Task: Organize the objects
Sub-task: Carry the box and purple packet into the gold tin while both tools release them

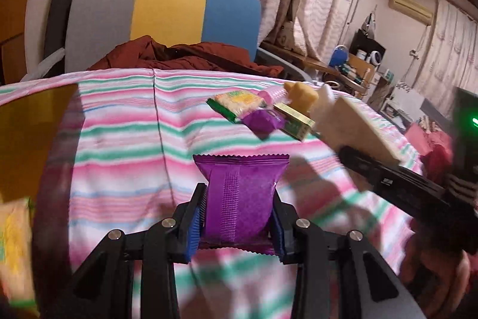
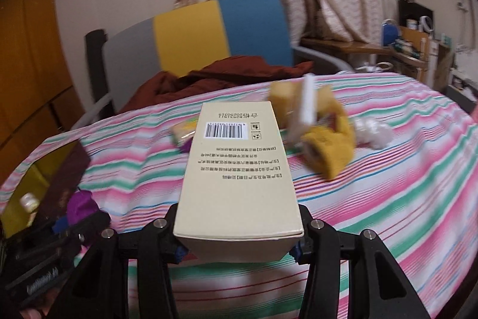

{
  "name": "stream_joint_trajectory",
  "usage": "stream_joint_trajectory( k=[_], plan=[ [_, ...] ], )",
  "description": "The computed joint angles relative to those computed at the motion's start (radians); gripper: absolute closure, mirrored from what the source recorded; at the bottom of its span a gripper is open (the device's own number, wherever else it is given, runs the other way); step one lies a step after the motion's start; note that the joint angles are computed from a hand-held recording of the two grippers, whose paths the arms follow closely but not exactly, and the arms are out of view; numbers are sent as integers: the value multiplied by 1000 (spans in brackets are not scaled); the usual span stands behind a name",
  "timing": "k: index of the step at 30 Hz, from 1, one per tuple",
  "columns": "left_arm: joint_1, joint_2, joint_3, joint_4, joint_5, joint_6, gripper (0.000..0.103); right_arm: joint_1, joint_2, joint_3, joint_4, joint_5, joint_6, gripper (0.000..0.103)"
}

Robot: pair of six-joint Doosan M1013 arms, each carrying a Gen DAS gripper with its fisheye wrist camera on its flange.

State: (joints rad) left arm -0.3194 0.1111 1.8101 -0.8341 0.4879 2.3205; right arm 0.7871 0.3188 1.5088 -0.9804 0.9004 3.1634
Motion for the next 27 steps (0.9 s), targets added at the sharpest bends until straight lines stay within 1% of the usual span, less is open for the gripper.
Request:
stream_joint_trajectory(
  k=[1, 5, 10, 15, 19, 24, 25, 27],
  plan=[
    [8, -20, 21, -33, 2, 41, 65, 2, 5, -6, 14, -15, -14, 53],
    [37, -73, 67, -97, 4, 125, 65, 8, 22, -31, 72, -64, -83, 53],
    [78, -117, 94, -122, -10, 131, 65, 22, 54, -84, 144, -132, -196, 53],
    [136, -143, 105, -104, -40, 55, 65, 41, 94, -160, 214, -205, -322, 53],
    [188, -154, 107, -72, -69, -32, 65, 49, 131, -233, 306, -261, -440, 53],
    [232, -151, 104, -10, -104, -114, 65, 60, 190, -339, 403, -271, -601, 53],
    [241, -148, 101, 26, -108, -149, 65, 61, 200, -358, 420, -264, -631, 53],
    [257, -141, 92, 95, -115, -226, 65, 62, 238, -424, 474, -224, -716, 53]
  ],
)
